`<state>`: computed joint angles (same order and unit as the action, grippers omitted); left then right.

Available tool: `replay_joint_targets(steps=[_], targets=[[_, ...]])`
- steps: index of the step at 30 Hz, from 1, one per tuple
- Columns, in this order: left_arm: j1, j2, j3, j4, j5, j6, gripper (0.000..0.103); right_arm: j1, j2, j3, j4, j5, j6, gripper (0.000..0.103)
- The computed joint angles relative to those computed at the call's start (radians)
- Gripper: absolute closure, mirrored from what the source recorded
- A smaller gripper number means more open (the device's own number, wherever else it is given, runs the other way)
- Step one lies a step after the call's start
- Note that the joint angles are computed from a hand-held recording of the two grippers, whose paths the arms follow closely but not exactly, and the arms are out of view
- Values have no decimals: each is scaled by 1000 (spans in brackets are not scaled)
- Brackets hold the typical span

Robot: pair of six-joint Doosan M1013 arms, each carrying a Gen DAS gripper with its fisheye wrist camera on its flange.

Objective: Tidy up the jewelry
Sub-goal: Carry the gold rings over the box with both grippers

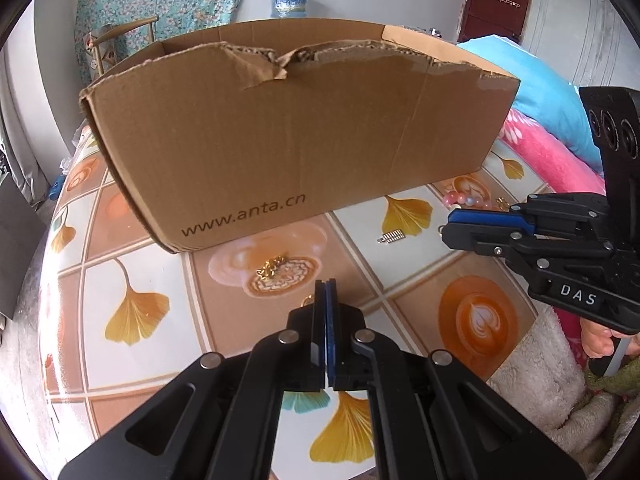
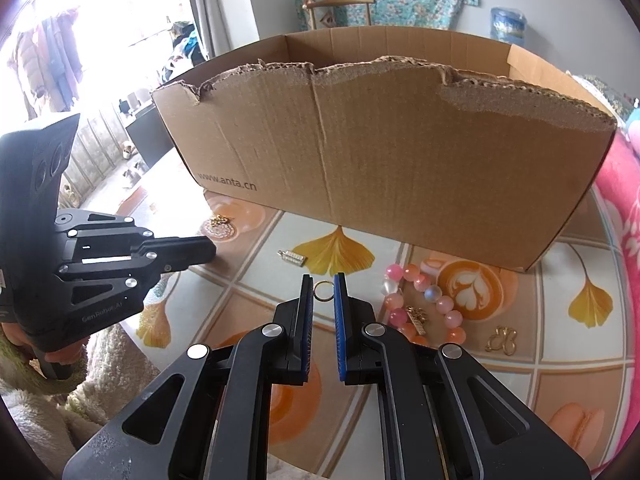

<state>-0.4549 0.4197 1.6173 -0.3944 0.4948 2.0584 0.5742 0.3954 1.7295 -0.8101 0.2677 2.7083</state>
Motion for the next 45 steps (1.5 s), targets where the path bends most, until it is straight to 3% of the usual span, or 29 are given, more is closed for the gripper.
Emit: replay_joint_targets(steps=[2, 6, 8, 15, 22, 27, 30, 40, 45], targets=[[5, -3, 2, -31, 3, 22, 100, 1, 2, -5, 0, 3, -9, 95], [16, -10, 8, -104, 14, 90, 83, 1, 7, -11, 29, -1, -38, 95], [15, -12, 11, -101, 14, 95, 82, -1, 7, -11, 48, -2, -57, 95], [3, -2, -2, 37, 18, -25, 82, -2, 14, -19, 90, -6, -104, 95], [-10, 15, -46, 161, 88, -49, 85, -7, 12, -26, 152, -3, -188, 95], [1, 42, -104, 136, 200, 16, 87, -9, 14, -32, 158, -6, -208, 95], [-1, 48, -118, 160, 222, 20, 93, -9, 15, -35, 156, -8, -208, 95], [-9, 48, -113, 169, 197, 31, 93, -5, 17, -41, 125, -7, -192, 95], [4, 17, -89, 85, 178, 93, 93, 4, -3, -27, 42, -4, -130, 95]])
